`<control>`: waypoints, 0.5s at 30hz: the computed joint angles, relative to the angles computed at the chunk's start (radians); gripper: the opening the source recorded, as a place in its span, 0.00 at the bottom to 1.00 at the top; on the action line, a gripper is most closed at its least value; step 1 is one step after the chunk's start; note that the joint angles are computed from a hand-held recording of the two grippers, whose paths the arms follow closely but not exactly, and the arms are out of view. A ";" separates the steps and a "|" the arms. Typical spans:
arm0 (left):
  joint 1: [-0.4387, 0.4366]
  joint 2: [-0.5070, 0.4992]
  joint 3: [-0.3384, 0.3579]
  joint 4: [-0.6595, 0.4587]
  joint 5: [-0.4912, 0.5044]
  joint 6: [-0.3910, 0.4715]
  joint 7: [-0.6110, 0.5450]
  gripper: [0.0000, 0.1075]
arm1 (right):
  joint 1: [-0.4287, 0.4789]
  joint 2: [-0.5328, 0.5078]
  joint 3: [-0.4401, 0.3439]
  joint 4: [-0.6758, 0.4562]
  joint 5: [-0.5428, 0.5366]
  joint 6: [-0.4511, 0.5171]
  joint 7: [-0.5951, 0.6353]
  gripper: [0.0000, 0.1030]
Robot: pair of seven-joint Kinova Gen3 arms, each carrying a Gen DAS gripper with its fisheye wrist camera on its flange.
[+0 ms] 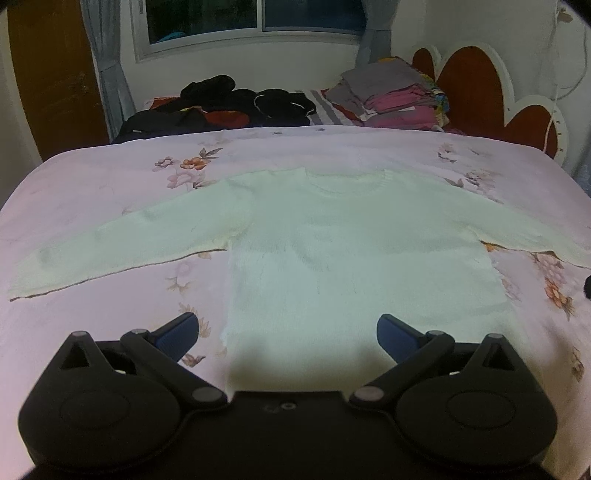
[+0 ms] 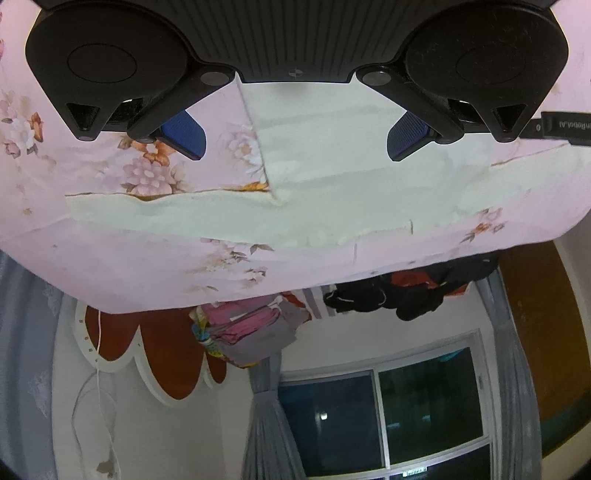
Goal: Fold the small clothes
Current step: 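Grasp a sweater sleeve cuff with the right gripper and fold it across the body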
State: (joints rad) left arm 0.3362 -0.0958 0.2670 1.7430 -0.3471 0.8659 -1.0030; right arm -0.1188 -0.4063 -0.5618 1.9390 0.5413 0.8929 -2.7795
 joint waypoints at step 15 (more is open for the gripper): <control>0.214 0.275 -0.059 -0.204 -0.237 0.090 0.285 0.96 | 0.011 0.098 0.580 0.122 -0.257 -0.329 0.498 1.00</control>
